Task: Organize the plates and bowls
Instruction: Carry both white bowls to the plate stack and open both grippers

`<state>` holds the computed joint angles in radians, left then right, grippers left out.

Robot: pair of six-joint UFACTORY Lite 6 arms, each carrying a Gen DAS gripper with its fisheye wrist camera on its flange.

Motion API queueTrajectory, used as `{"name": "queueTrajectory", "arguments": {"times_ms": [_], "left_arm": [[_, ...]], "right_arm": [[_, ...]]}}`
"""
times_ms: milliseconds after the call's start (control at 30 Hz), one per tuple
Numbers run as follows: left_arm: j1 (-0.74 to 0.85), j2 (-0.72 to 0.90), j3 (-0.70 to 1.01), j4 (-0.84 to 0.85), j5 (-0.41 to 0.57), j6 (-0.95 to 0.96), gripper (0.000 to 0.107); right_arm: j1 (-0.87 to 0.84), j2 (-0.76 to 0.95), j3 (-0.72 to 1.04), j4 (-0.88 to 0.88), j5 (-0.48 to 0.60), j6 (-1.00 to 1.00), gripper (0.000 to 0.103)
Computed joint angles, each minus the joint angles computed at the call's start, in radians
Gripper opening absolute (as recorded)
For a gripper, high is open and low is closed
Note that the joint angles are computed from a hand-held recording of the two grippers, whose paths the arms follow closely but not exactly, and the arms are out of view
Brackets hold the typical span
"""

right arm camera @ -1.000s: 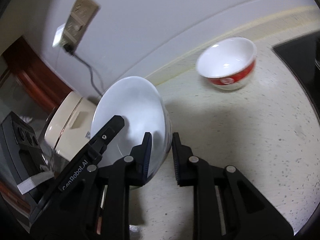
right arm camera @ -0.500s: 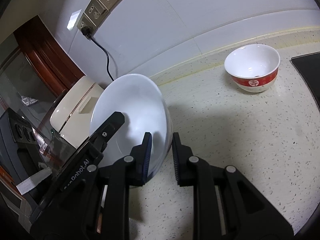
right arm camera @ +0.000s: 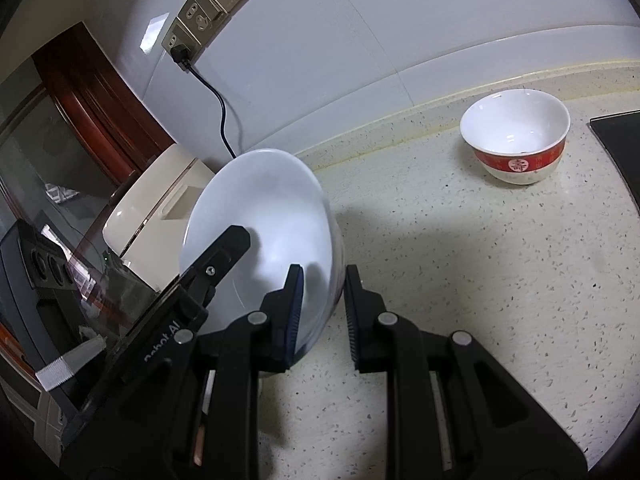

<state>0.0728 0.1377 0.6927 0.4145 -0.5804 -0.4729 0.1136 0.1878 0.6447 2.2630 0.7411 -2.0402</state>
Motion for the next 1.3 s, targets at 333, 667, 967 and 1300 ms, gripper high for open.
{"name": "queueTrajectory", "arguments": {"times_ms": [333,667,967,1300], "left_arm": [[0.056,-0.083,-0.078,0.044,-0.045,-0.03,0.017],[0.129,-0.17,-0.157,0.109,-0.084,-0.087,0.019],[0.226,-0.213,-0.205,0.218,-0.093,-0.137,0.019],[0.34,-0.221,-0.243,0.363,-0.106,-0.17,0.02]], "right_arm": [[0.023,-0.04,-0.015,-0.017,0.009,-0.012,0.024],[0.08,-0.07,-0.029,-0.003,0.002,-0.047,0.024],[0.163,-0.064,0.007,-0.001,-0.048,-0.07,0.024],[0.238,-0.047,0.033,0.007,-0.099,-0.121,0.024]]}}
